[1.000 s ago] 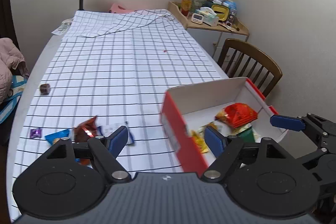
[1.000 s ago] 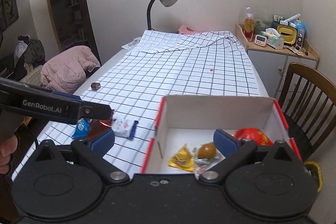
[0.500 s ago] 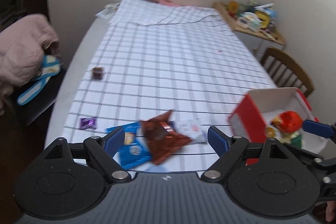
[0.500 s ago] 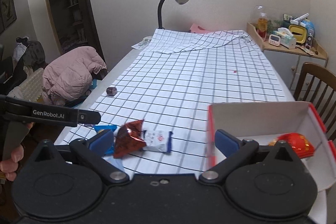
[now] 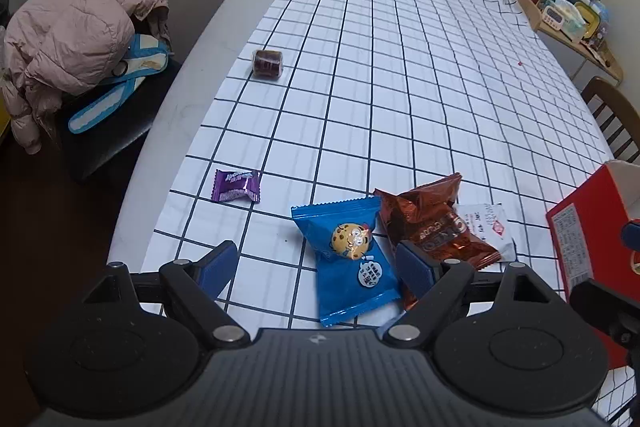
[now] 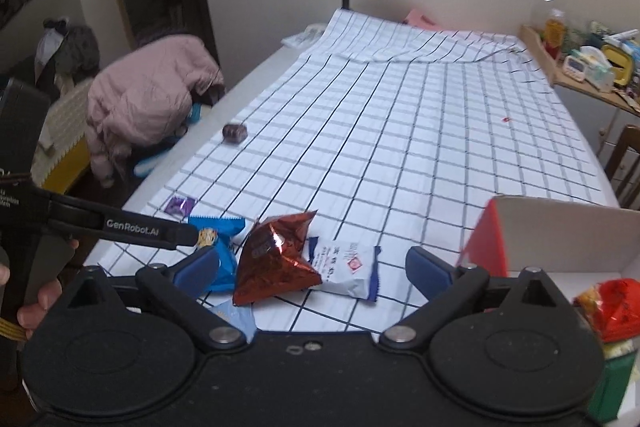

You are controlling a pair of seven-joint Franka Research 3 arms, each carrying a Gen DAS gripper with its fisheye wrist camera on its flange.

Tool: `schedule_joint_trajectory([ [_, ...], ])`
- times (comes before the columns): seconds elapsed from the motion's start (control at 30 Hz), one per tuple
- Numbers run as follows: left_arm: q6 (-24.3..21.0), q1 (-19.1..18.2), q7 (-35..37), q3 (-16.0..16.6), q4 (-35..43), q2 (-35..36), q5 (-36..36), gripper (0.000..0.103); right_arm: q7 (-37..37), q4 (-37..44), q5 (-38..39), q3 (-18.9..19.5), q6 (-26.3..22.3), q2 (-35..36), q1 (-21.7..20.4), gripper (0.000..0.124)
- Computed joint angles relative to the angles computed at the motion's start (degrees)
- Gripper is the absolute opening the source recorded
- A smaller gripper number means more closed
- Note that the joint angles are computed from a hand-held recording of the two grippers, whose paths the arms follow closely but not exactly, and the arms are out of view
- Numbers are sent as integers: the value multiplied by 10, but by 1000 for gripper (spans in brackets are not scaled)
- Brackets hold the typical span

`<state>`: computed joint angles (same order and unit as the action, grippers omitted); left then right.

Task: Organize snacks
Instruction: 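Grasp the blue cookie packet with the left tool while the right grasps the brown Oreo bag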

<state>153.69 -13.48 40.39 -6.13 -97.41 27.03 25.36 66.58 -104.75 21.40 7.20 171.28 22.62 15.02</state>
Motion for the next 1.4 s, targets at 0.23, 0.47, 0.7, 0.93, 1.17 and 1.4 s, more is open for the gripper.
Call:
schedule_joint_trajectory([
  [0.23, -11, 0, 12, -3, 35, 38, -15, 86, 37, 108, -13, -17, -78, 77, 8, 93],
  [0.47, 5, 14, 38, -15, 45, 59, -47, 86, 95, 246, -27, -25, -196, 165, 12, 84],
  [0.7, 13, 22, 60, -21, 53, 74, -75, 85, 133, 378, -36, -21, -301, 245, 13, 78],
  [0.93, 16, 22, 85, -24, 67, 87, -91, 77, 159, 449, -52, -27, -351, 290, 22, 76],
  [1.17, 27, 37, 122, -42, 68, 90, -117, 54, 155, 447, -62, -26, -346, 290, 26, 50],
  [1.4, 45, 34, 120, -35, 44, 76, -123, 43, 146, 391, -54, -23, -303, 258, 23, 38],
])
